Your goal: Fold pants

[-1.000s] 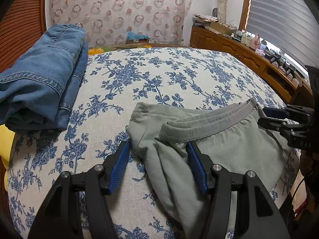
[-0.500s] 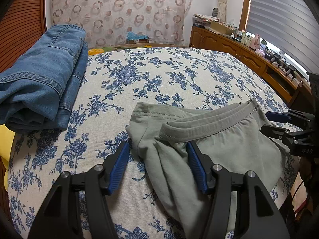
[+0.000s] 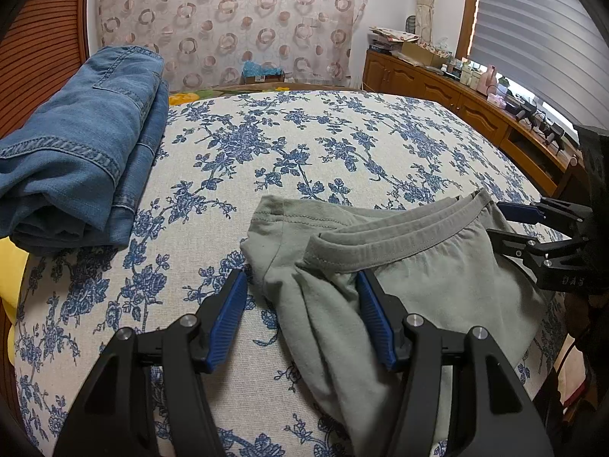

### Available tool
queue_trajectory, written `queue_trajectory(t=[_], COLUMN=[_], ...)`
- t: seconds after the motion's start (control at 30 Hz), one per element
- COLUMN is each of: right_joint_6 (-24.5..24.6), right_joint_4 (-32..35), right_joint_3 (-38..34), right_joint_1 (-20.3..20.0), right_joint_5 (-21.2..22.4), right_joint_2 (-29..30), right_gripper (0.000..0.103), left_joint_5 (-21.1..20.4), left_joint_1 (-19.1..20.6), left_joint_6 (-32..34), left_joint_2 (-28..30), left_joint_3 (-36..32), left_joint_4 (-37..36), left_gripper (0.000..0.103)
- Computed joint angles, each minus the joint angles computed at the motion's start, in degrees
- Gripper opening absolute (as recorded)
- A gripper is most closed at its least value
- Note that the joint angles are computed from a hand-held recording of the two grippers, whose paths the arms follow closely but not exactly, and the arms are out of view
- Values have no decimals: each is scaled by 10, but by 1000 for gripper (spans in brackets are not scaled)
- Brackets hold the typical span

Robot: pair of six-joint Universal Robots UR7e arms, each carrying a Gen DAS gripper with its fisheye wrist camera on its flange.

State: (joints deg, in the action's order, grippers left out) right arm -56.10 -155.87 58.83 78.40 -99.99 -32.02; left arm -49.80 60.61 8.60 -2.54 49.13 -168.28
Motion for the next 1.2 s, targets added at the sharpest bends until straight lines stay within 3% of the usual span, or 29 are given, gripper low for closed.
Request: queue_trajectory(t=[0.3,0.6,0.8,0.93,1.1,1.2], right_joint_6=[-2,-2,-1,-1,9,13], right_joint_4=[-6,-7,-6,-8,19,31], right_joint_3=[2,3,3,2,-8,-8], right_joint_1=[0,0,0,2,5,6], right_joint_5=[0,1,0,-5,-15,-21], right_joint_2=[0,0,0,1,1,-3], right_gripper=[62,62,62,62,62,52], left_joint_5=[-12,-47,-50,-75,-83,-89], left_joint_1=[4,15,16,17,18,18], left_joint_6=[-14,-50,-41,-32,-20,-20], left_joint_2=[-8,-1,5,0,-1,-3], left_joint_3=[-11,-68,-67,-51,-50,-48], left_joint_4=[52,132,107,88,87,86], left_gripper=[60,59,59,35,26,21])
